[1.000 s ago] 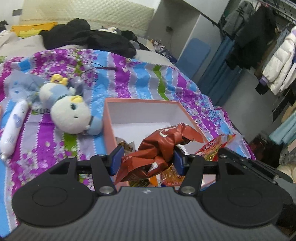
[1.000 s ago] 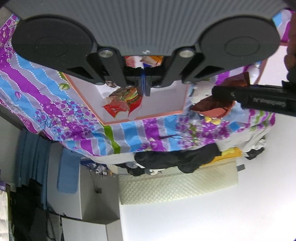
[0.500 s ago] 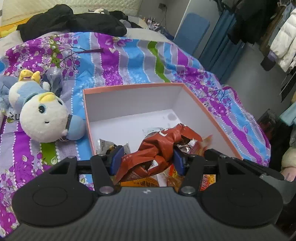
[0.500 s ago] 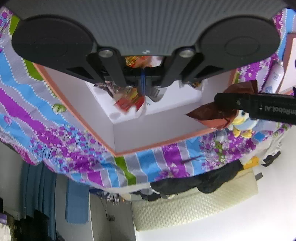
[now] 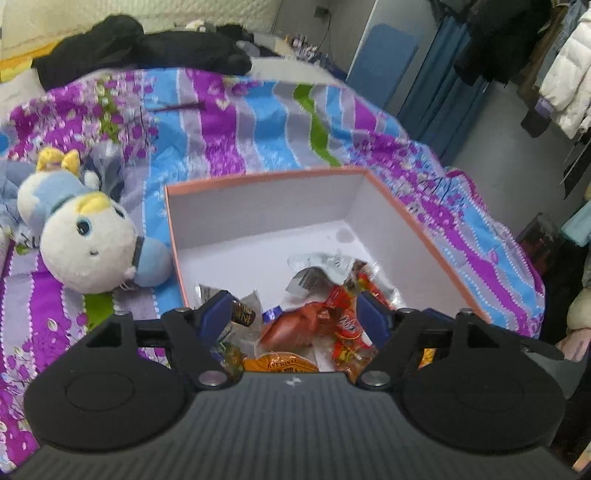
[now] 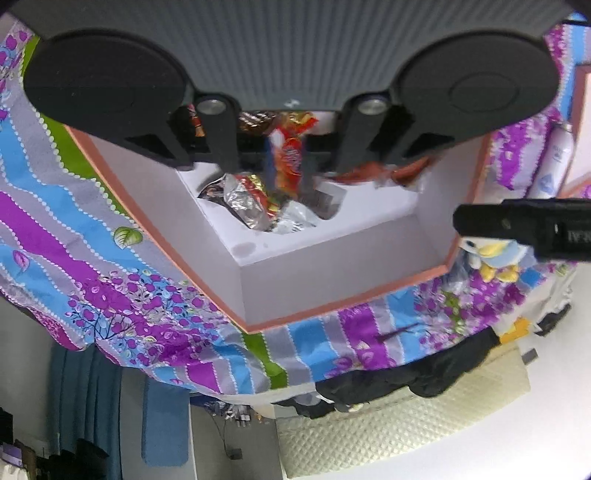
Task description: Organize snacks
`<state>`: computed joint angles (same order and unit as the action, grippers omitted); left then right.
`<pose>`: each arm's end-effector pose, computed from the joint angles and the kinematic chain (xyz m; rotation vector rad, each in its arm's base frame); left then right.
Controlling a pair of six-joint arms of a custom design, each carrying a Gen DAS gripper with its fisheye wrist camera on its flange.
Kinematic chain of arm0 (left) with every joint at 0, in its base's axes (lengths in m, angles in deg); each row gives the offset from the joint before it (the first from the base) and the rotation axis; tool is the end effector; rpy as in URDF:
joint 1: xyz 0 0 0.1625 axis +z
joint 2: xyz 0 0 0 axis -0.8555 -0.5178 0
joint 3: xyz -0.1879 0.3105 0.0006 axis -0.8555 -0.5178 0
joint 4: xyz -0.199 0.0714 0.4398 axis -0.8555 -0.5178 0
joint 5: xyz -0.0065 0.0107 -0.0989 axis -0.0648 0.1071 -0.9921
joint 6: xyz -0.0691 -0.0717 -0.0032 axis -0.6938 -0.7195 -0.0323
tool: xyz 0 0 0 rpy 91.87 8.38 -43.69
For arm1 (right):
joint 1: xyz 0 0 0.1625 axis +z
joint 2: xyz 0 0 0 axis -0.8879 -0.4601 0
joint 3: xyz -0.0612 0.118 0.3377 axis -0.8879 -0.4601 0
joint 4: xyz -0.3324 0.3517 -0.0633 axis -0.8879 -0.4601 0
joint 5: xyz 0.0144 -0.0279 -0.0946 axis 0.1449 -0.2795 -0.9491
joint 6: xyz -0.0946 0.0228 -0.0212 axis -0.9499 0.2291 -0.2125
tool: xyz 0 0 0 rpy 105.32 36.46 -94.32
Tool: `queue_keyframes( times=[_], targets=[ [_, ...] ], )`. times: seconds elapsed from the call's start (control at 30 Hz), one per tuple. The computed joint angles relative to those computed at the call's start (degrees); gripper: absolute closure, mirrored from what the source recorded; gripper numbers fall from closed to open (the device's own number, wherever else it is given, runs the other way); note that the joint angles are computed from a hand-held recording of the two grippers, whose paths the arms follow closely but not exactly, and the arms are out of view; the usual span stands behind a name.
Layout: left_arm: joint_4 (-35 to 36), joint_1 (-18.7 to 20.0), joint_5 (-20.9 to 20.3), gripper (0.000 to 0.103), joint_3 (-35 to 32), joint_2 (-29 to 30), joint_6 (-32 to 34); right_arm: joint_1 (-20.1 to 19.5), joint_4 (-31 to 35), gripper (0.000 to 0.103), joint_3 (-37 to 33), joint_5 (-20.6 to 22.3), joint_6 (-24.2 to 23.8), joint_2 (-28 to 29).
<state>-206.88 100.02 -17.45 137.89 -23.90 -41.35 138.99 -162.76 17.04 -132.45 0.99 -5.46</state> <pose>-0.4392 -0.6735 -0.0538 0.0094 2.3442 -1.0663 -0.0314 -0.6962 0.3507 0.8201 -2.4801 0.8695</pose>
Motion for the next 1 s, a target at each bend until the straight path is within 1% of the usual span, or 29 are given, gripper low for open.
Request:
queue_keyframes(
  times=[0.07, 0.13, 0.17, 0.23, 0.3, 0.33, 0.37, 0.47, 0.53, 0.63, 0.77, 0.83, 0.9, 0.97, 1.0],
  targets=[
    [-0.44, -1.17, 0.87, 0.025, 1.18, -1.14, -0.27, 0.08, 0.34, 0.070, 1.12, 1.30, 0.12, -1.81],
    [0.18, -2.67, 2.73, 0.025, 2.35, -2.41, -1.05, 0.24, 0.30, 0.067, 2.26, 2.38, 0.00, -3.57],
    [0.59, -3.46, 3.63, 0.025, 2.91, -3.02, -1.36, 0.40, 0.32, 0.063, 2.98, 2.87, -0.04, -4.71],
    [1.26, -5.14, 5.27, 0.025, 4.47, -4.48, -2.18, 0.61, 0.23, 0.050, 3.95, 4.07, 0.01, -6.46],
    [2.26, -6.75, 6.73, 0.025, 6.32, -6.20, -4.05, 0.73, -0.43, 0.022, 5.30, 5.69, 0.62, -8.63],
    [3.05, -7.58, 7.23, 0.025, 7.18, -7.04, -5.30, 0.78, -0.86, 0.018, 5.92, 6.50, 0.95, -9.56],
    [3.18, -8.38, 7.60, 0.025, 8.23, -7.89, -6.03, 0.83, -1.34, 0.016, 6.64, 7.31, 1.12, -10.69],
    [6.54, -10.82, 9.36, 0.025, 10.75, -10.25, -10.14, 1.23, -1.12, 0.016, 8.08, 8.08, 1.49, -13.41],
    [9.78, -12.55, 10.64, 0.025, 12.15, -11.71, -13.06, 1.26, -0.35, 0.016, 9.16, 9.41, 1.19, -15.61],
    [12.53, -14.81, 12.25, 0.025, 14.14, -13.75, -16.49, 1.45, -0.39, 0.016, 10.95, 10.54, 0.84, -18.74],
    [17.59, -17.44, 13.76, 0.025, 15.73, -15.68, -21.07, 1.01, 1.11, 0.016, 12.93, 12.57, 1.12, -22.69],
    [20.51, -18.53, 14.14, 0.025, 16.22, -16.30, -23.74, 0.74, 1.87, 0.016, 13.88, 12.69, 1.35, -24.22],
    [25.55, -19.72, 15.03, 0.025, 16.53, -16.76, -27.74, 0.24, 1.93, 0.016, 15.57, 13.24, 1.37, -26.29],
    [33.50, -20.85, 15.45, 0.025, 16.43, -17.27, -34.87, -0.34, 3.23, 0.016, 17.01, 13.87, 0.55, -28.48],
    [35.31, -21.39, 15.29, 0.025, 16.81, -17.59, -37.18, -0.68, 3.80, 0.016, 17.62, 14.42, 0.09, -29.45]
  ],
)
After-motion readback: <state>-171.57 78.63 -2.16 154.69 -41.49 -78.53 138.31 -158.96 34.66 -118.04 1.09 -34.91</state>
